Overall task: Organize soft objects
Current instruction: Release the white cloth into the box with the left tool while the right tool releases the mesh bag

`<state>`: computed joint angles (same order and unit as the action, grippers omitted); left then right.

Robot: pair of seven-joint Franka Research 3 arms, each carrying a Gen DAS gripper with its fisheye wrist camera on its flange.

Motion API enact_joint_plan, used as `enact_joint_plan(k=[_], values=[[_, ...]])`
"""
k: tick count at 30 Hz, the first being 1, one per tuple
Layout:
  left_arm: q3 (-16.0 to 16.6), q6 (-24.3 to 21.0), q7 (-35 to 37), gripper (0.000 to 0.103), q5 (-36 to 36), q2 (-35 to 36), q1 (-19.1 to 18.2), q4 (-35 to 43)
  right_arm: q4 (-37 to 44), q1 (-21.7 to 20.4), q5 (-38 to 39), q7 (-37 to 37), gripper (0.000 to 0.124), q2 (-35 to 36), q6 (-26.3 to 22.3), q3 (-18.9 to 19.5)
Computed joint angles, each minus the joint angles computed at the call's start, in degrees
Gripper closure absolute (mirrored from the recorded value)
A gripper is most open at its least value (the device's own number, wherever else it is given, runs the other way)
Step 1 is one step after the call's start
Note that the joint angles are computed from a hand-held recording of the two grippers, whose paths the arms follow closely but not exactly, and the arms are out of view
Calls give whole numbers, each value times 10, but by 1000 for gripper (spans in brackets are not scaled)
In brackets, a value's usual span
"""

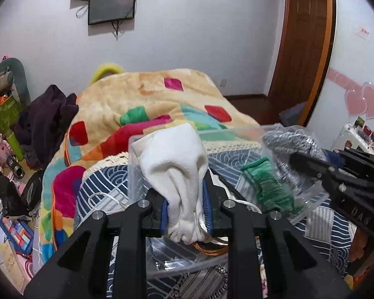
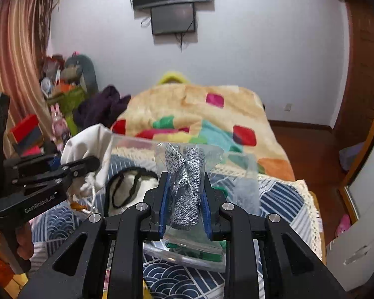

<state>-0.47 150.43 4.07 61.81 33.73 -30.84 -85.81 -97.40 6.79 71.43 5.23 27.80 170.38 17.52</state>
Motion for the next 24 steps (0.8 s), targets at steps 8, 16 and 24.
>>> enact_joint_plan(k=[8, 16, 24], values=[[-7, -17, 71, 80, -57, 47, 2, 52, 0, 40, -182, 164, 103, 21, -24, -51], [6, -24, 84, 73, -58, 44, -14, 46, -10, 10, -237, 203, 102, 23, -21, -20], [15, 2, 21, 38, -20, 3, -22, -4, -42, -50, -176, 109, 69, 3, 48, 61]])
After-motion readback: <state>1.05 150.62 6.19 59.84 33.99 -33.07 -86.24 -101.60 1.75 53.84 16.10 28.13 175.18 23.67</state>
